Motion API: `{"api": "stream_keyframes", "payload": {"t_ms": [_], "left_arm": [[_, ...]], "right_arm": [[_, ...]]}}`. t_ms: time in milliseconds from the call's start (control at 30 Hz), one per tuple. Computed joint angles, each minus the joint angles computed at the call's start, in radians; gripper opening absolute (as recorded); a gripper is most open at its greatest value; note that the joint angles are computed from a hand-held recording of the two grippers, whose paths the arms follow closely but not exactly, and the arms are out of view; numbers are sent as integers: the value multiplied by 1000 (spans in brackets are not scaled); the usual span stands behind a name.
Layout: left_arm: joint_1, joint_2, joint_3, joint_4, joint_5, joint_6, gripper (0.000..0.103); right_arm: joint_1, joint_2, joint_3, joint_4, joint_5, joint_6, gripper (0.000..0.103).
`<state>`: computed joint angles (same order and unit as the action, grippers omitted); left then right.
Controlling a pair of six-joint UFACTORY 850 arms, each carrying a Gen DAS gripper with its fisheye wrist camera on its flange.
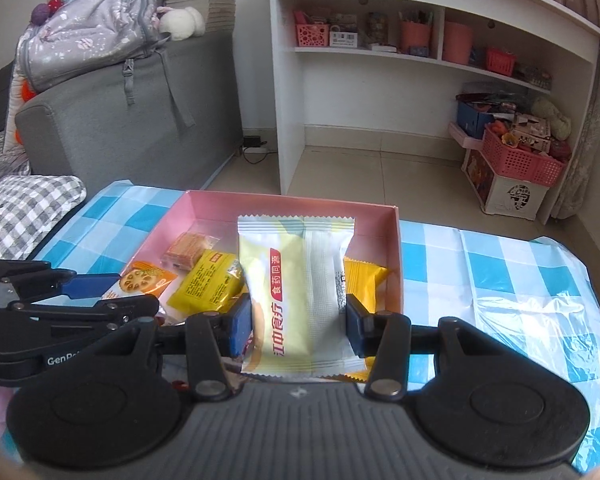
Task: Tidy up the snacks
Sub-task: 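Carry both biscuit packs into the pink box and open both grippers, then withdraw both tools from the box over the remaining snacks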
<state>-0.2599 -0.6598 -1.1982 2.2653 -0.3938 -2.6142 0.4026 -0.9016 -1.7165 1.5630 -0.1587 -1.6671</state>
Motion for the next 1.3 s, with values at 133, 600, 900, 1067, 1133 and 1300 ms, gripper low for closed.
{"api": "stream_keyframes", "payload": {"t_ms": [133, 600, 900, 1067, 1133, 1300], "left_arm": [[12, -36, -40, -47, 17, -3, 37], [1, -86, -91, -132, 14, 115, 46], [-6, -61, -69, -112, 22, 116, 66], [-10, -32, -38, -67, 24, 78, 72], [-15, -19, -25, -65, 16, 82, 73], [-25, 18, 14, -34, 6, 73, 80]], "right_arm": [[2, -42, -53, -223, 14, 258, 44], [12, -75, -95, -489, 45, 539, 51], [8, -54, -75, -465, 49, 508, 73], [2, -36, -57, -342, 35, 391, 77], [2, -27, -45, -297, 37, 338, 79], [1, 7, 0, -114, 38, 126, 82]]}}
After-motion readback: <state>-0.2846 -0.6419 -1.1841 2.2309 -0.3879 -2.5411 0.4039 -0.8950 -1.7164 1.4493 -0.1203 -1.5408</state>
